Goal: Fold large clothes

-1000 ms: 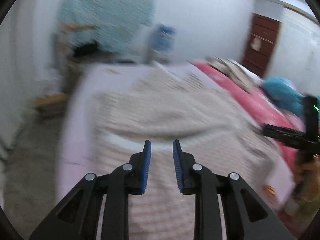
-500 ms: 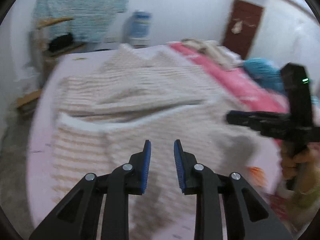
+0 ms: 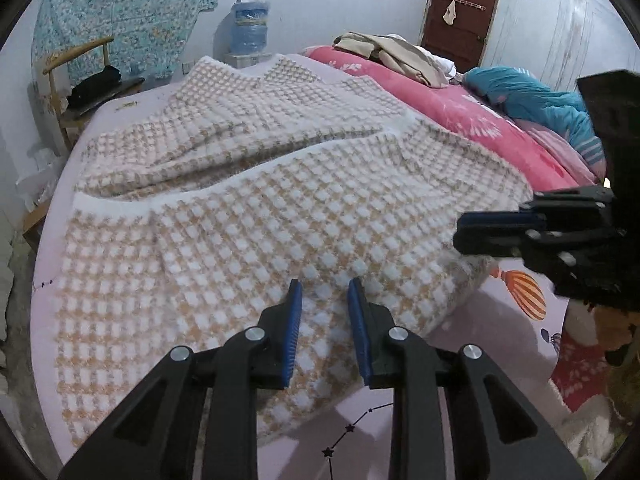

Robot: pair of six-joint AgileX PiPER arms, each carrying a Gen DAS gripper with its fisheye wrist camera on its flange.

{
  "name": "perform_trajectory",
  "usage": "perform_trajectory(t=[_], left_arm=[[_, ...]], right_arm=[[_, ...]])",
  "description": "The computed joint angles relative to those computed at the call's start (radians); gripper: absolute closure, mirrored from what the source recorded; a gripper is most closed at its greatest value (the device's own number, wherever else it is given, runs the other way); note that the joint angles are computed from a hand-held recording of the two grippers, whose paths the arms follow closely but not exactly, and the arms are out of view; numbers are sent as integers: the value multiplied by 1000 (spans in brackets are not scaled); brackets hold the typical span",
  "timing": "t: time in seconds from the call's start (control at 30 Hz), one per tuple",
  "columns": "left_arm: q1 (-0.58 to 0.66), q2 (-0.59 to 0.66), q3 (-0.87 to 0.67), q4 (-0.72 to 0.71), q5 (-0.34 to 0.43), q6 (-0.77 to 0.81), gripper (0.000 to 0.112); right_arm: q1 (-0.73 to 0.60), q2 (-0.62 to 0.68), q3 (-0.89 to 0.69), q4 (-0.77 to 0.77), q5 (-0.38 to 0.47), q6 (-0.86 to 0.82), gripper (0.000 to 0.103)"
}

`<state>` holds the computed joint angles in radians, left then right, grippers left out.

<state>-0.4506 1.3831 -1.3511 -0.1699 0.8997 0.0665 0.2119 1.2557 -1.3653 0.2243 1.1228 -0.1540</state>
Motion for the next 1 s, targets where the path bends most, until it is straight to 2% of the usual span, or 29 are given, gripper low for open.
perform_trajectory(t=[0.07,0.1,0.13,0.2,0.23,0.33,0.4,0.47,0.5,0.53,0.57,0.63,0.73,0.8,0.87,0.93,1.0], left_arm=[[7,-2,6,-8,-3,-2,88],[11,-10,17,-9,-3,0,88],[8,-11,16,-1,-3,-7,88],[14,-13,1,-9,15,7,88],[17,-22,-3,-16,17,17,88],[67,-43,-11,-189,13,162,88],[63,-25,-28,-243,18,191,88],[32,10,-41,-226,22,160,88],[2,51,-47,-166,28,116,88],[-9,59,-39,-146,20,102,88],[-1,54,-26,-166,4,120,88],[12,66,-62,-171,50,124,88],[13,58,-86,-165,28,136,88],[11,83,-112,-181,24,133,88],[3,132,-131,-172,30,113,88],[-8,129,-111,-154,13,103,88],[-9,123,-118,-147,28,103,88]], right_arm=[[36,13,35,-26,-13,10,93],[35,4,80,-21,-55,3,93],[8,4,85,22,-57,-19,93],[-32,28,29,64,3,-8,95],[-27,21,13,46,6,5,95],[-18,-5,-6,2,-6,21,95],[-29,-1,13,-9,-18,30,95],[-17,14,61,-48,-43,45,95],[-38,5,88,-16,-70,22,95],[-45,12,75,-10,-58,18,95],[-51,23,40,-14,-28,27,95],[-63,7,18,-21,-17,36,95],[-80,-8,18,-47,-43,42,95],[-111,21,51,-6,-50,16,95],[-122,32,101,15,-94,1,95],[-129,43,58,11,-52,5,95],[-149,33,27,-12,-47,10,95]])
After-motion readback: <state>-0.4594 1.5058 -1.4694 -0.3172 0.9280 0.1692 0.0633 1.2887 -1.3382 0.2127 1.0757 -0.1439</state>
